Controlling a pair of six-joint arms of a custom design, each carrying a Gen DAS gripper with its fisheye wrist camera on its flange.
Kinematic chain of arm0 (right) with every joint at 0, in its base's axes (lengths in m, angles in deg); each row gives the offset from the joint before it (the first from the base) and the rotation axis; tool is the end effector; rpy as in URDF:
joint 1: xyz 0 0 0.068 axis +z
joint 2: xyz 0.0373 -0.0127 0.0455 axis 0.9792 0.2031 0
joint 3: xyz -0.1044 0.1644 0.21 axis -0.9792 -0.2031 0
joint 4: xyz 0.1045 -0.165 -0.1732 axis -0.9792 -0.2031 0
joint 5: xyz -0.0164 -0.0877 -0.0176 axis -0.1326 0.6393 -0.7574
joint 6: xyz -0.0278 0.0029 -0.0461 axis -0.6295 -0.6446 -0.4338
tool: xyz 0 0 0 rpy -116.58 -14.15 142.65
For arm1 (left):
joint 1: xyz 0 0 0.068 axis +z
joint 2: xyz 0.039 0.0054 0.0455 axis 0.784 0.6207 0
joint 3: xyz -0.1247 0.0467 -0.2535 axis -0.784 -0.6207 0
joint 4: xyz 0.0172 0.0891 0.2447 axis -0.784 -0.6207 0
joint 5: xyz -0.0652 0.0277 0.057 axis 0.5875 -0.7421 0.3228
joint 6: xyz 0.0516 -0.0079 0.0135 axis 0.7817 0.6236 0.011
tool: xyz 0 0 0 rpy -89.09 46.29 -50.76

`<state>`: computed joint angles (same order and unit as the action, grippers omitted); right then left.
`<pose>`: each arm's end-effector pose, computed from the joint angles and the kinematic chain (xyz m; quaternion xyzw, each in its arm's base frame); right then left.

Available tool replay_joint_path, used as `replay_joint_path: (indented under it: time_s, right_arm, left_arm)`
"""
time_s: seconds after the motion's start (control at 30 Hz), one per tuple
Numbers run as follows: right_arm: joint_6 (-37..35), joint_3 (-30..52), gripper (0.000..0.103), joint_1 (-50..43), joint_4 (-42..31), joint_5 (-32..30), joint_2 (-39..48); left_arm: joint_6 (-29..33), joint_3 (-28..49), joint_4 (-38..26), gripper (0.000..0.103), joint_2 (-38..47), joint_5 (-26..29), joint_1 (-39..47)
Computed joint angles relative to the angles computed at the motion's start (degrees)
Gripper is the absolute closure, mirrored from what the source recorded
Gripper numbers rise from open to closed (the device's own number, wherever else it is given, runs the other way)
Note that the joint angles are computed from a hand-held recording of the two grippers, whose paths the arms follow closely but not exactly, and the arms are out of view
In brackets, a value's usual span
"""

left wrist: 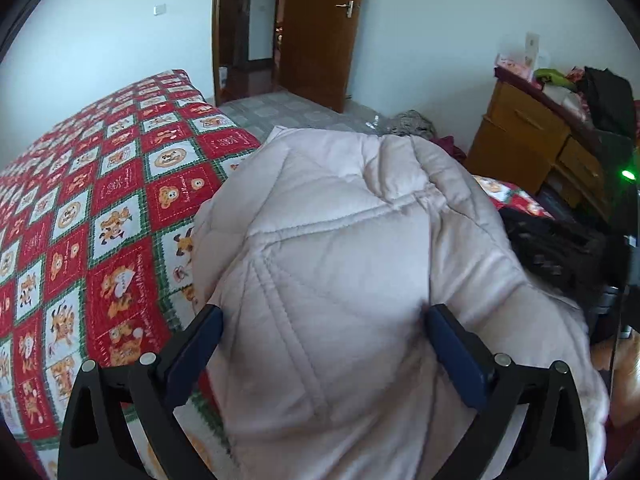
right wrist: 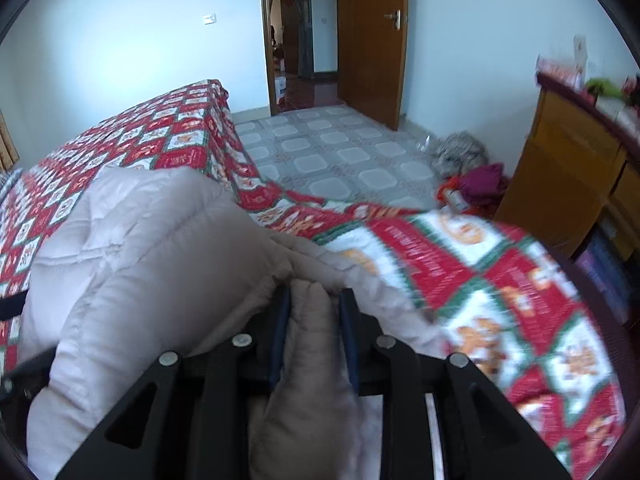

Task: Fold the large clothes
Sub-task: 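Open both grippers and release the folded jacket onto the quilt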

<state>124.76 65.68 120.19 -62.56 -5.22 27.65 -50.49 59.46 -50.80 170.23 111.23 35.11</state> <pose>0.2013 0.1480 0.2694 0.1567 0.8983 -0.1003 0.3981 0.3834 -0.1276 0.2660 0.3083 0.8799 -0.1851 0.3106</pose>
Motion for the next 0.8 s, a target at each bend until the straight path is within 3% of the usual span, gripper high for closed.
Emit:
replay_joint_path:
  time_s: [0.07, 0.17, 0.27, 0.37, 0.53, 0.67, 0.8]
  right_arm:
    - [5.19, 2.57, 0.076, 6.52, -8.36, 5.34, -2.01]
    - [20.82, 7.45, 0.076, 21.44, -23.23, 10.27, -3.29]
    - [31.95, 9.10, 0.070, 32.85, -27.43, 11.76, -1.49]
    - [36.89, 6.78, 0.066, 36.59, -22.25, 9.19, 1.04]
    - [41.01, 1.67, 0.065, 34.31, -13.78, 3.93, 4.91]
    - [42.89, -0.78, 0.065, 31.88, -8.57, 1.50, 6.22]
    - [42.66, 1.02, 0.066, 29.92, -9.53, 0.55, 9.09]
  left_arm:
    - [0.64, -1.99, -0.61, 0.001, -2.94, 2.81, 1.83]
    - [2.78, -8.88, 0.28, 0.001, -10.54, 7.94, 4.71]
    - [3.70, -17.73, 3.44, 0.001, -18.56, 10.30, 6.46]
    - [3.77, -23.20, 4.68, 0.001, -22.11, 10.93, 6.16]
    - [4.50, -24.53, 5.44, 0.001, -20.36, 7.35, 2.83]
    - [4.95, -26.41, 10.57, 0.001, -19.85, 1.75, -1.24]
    - [4.46, -26.77, 12.91, 0.001, -18.93, -0.63, -2.51]
